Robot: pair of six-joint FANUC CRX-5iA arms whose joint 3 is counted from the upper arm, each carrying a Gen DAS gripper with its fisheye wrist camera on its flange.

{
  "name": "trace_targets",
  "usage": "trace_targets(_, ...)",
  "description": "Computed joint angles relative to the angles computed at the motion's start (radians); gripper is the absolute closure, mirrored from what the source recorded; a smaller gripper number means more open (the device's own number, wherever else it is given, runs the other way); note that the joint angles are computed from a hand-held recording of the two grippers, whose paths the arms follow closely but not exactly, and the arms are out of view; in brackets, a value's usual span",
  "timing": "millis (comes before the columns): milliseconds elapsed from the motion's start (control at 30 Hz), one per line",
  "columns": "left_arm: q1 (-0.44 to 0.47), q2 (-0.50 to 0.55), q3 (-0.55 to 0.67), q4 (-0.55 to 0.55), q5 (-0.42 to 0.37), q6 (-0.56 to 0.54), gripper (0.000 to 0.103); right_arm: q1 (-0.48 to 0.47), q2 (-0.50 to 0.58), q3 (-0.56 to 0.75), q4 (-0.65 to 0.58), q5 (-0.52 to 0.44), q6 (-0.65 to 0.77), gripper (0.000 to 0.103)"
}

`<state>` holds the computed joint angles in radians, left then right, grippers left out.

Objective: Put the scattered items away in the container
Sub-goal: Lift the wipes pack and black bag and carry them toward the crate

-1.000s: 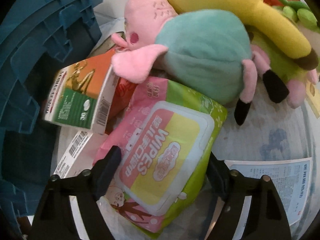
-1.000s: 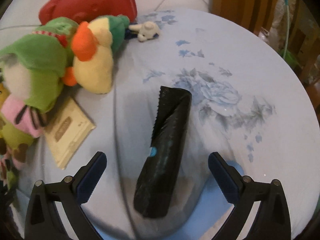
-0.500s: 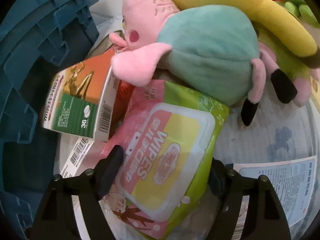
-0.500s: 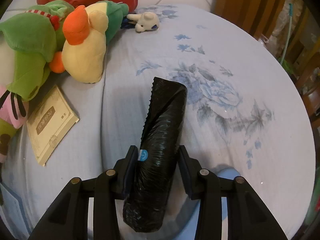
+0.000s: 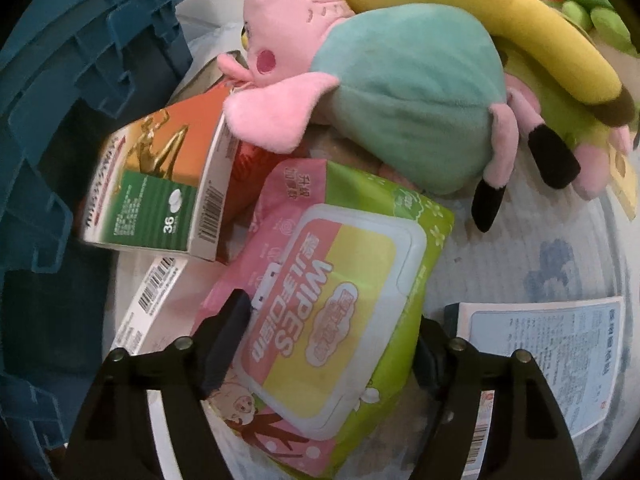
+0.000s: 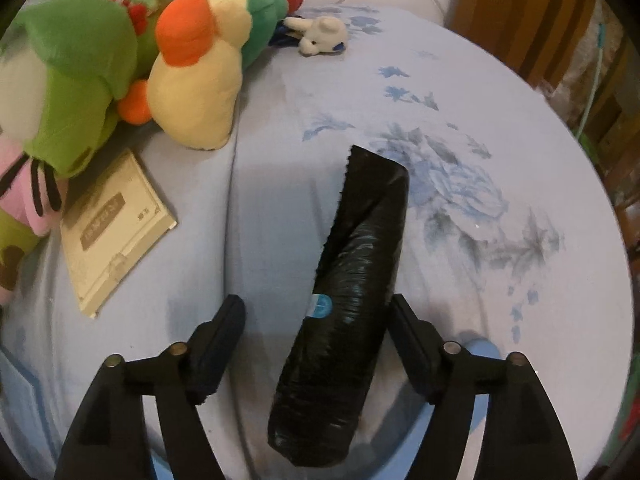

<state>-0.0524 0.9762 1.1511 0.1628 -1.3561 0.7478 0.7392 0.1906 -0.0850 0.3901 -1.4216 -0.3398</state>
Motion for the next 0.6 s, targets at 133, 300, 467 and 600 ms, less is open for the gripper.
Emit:
trace_targets(133,0.017,-0.015,-0.006,0.032,-0.010,0.011,0.045,0.022,-0.008,0.000,0.016,-0.020,-0.017,0.067)
trace_targets(300,0.045,-0.061,-0.054,0.098,-0.010,-0.005,0.045,0.073,-0.011,0.022,0.031,-0.036,-0.022,0.068)
trace_targets(467,0.076,-0.108,-0.093,0.182,-0.002,-0.043,0.045,0.125,-0.013,0.061,0.094,-0.055,-0.053,0.068)
trace_targets(600,0.094,-0.174,-0.186,0.227,0.035,-0.072,0.045,0.146,0.008,0.109,0.133,-0.052,-0.044,0.068)
